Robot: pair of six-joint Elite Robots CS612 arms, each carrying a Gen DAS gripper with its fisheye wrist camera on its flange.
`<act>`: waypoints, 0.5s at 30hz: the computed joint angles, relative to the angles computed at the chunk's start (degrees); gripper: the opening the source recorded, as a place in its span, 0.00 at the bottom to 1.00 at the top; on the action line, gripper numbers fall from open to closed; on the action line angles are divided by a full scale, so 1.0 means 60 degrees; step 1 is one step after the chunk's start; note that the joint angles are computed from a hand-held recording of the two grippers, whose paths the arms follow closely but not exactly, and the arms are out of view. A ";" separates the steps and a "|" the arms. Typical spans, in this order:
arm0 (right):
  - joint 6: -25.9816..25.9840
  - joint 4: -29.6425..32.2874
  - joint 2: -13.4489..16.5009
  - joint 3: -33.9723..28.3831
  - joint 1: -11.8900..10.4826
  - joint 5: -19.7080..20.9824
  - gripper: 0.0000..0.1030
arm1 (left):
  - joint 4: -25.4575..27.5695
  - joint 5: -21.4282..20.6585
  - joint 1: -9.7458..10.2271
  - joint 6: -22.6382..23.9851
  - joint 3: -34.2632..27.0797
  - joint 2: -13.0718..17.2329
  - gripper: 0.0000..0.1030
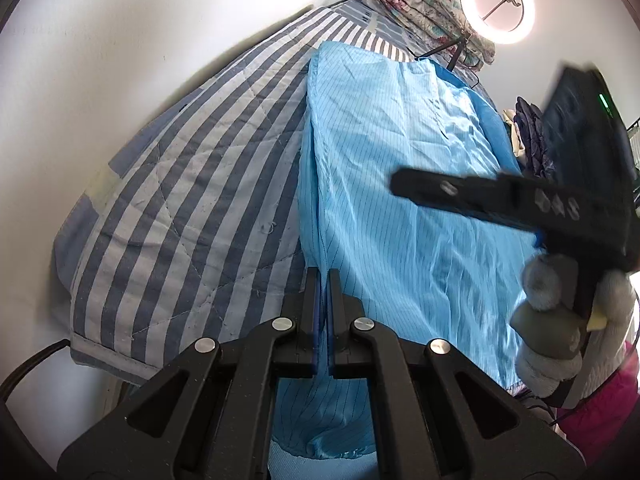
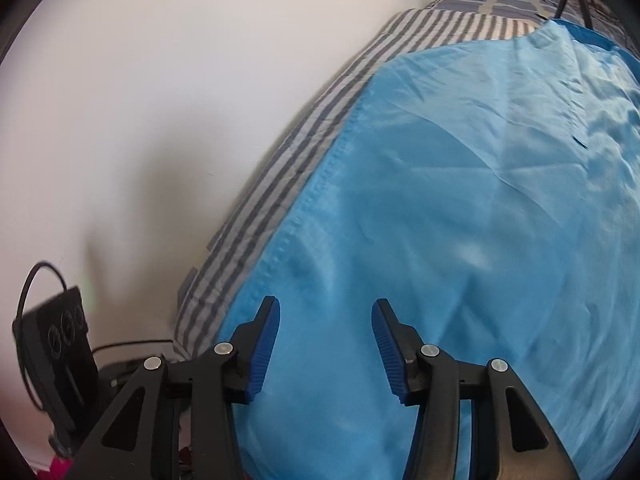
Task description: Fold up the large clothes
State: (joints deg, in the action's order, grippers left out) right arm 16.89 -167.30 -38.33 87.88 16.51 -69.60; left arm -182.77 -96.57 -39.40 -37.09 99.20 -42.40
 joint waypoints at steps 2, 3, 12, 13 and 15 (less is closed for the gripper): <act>0.0104 0.0300 0.0155 -0.0375 0.0079 0.0004 0.49 | 0.0009 -0.0001 -0.0006 0.0042 -0.0020 0.0006 0.00; 0.0229 0.0428 0.0238 -0.0554 0.0114 0.0006 0.49 | 0.0016 -0.0004 -0.0007 0.0057 -0.0031 0.0010 0.00; 0.0526 0.2429 0.0968 -0.2321 0.0517 -0.0909 0.42 | 0.0127 -0.0016 -0.0020 0.0211 -0.0160 0.0024 0.00; 0.0415 0.2654 0.1021 -0.2470 0.0574 -0.1104 0.26 | 0.0145 -0.0021 -0.0021 0.0207 -0.0188 0.0037 0.00; 0.0269 0.3047 0.1106 -0.2691 0.0647 -0.1413 0.10 | 0.0131 -0.0045 -0.0010 0.0157 -0.0227 0.0067 0.00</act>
State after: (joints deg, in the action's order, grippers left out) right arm 18.50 -149.01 -31.70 71.73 20.38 -78.08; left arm -181.99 -96.84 -39.46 -36.14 97.84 -42.00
